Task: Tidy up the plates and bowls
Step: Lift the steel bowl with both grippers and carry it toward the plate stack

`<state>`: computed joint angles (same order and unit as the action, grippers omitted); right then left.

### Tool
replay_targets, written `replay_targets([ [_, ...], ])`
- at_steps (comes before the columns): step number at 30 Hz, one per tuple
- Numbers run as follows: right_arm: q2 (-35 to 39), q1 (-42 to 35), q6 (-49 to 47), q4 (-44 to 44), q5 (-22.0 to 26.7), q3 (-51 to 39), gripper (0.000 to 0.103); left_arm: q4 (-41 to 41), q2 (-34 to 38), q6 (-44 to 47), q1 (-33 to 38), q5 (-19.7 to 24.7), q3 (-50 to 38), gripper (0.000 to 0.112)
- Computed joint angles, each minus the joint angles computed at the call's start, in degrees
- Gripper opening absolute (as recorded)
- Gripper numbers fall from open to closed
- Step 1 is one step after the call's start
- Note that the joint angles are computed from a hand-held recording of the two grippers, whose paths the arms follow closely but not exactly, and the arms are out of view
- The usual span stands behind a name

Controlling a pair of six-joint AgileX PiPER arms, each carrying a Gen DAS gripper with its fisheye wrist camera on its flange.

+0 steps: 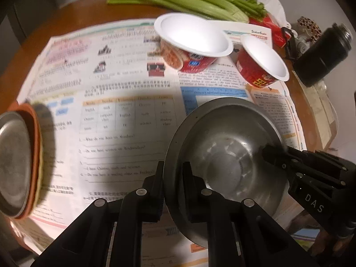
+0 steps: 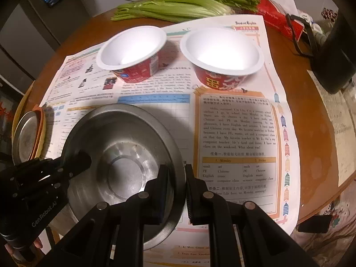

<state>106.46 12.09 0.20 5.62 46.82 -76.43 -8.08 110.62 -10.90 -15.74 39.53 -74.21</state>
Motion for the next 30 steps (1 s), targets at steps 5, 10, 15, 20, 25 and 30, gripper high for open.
replay_targets([
  [5,0.5,-0.4,-0.5,1.0,0.0,-0.4,0.015,3.4,1.4,-2.2,-0.5,1.2,-1.1,0.066],
  [10,1.1,-0.7,-0.3,1.0,0.7,-0.8,0.015,5.0,0.9,-4.3,-0.5,-0.2,-0.6,0.067],
  [15,1.0,0.2,2.4,-2.5,1.1,-1.2,0.035,5.3,-0.1,-4.5,0.5,0.1,-0.6,0.067],
  [20,-0.1,-0.1,2.7,-2.9,0.5,-0.8,0.052,2.9,-3.0,-1.3,0.9,-0.6,1.2,0.067],
  [25,-1.7,-0.2,4.2,-4.3,0.1,-0.3,0.053,5.3,-4.5,-3.2,0.5,-0.6,1.1,0.067],
  [30,-3.8,-0.9,1.6,-1.7,0.5,-1.3,0.053,7.6,-5.1,-5.6,1.4,0.6,-0.7,0.068],
])
